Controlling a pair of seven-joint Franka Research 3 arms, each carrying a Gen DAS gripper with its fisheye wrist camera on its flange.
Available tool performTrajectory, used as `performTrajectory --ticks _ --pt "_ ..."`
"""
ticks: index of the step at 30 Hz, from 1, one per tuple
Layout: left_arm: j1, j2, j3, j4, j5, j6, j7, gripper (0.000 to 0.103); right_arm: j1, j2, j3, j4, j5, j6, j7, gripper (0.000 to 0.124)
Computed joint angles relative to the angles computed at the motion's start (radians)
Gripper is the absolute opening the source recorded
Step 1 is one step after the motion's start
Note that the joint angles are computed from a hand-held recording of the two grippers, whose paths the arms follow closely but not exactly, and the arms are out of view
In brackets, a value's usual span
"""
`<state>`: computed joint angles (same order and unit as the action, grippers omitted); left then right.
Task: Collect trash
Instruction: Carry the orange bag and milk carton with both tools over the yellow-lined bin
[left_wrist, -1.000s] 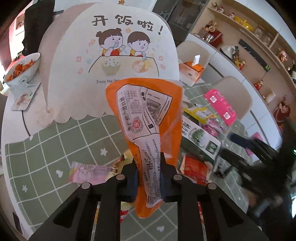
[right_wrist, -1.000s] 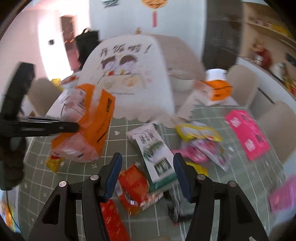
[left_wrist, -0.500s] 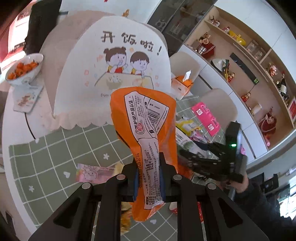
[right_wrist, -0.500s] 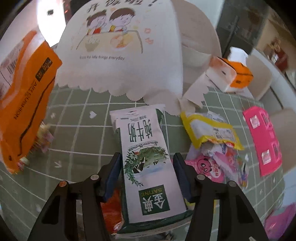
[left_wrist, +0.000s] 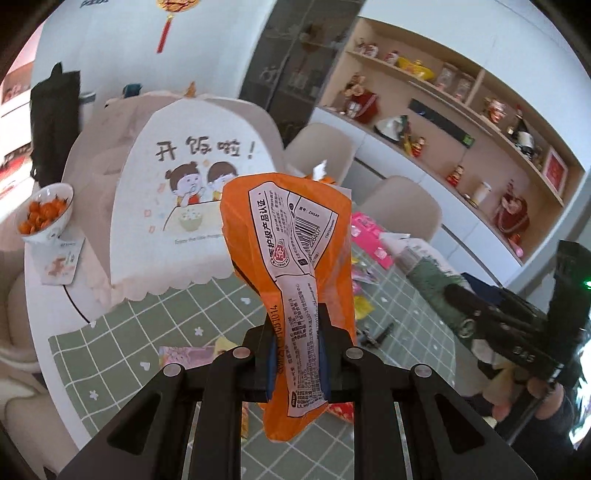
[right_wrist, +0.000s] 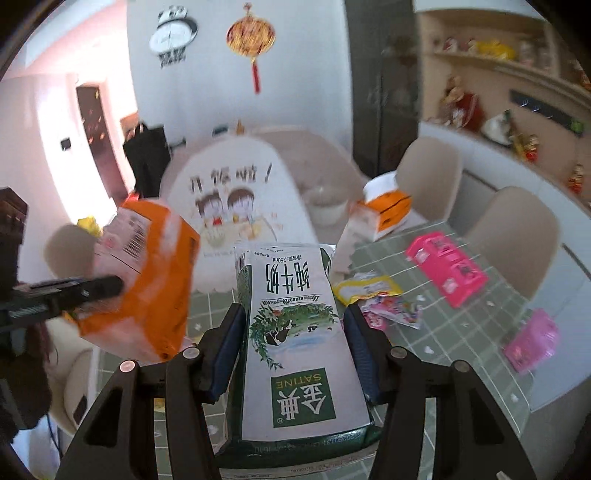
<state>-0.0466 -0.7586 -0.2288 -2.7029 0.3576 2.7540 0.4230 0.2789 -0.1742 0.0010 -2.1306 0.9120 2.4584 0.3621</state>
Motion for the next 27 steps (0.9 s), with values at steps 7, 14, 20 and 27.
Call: performTrajectory --ticks 7,14,20,27 --pt "-0.070 -0.096 -0.003 -0.026 -0.019 -0.024 0.026 0.018 -0.003 -0.179 -0.032 -0.143 0.020 0.039 0.055 0.052" --pt "-0.140 -0.119 -0.002 -0.037 -0.040 -0.004 0.066 0.018 -0.001 -0.326 -0.054 -0.262 -0.016 0.092 0.128 0.052" --pt "-0.191 -0.044 -0.002 0.001 -0.073 0.073 0.101 0.018 -0.031 -0.476 -0.078 -0.372 -0.101 0.141 0.224 0.052" --pt "-0.273 0.160 -0.023 0.134 -0.109 0.179 0.155 0.018 -0.103 -0.608 -0.161 -0.428 -0.206 0.137 0.291 0.052"
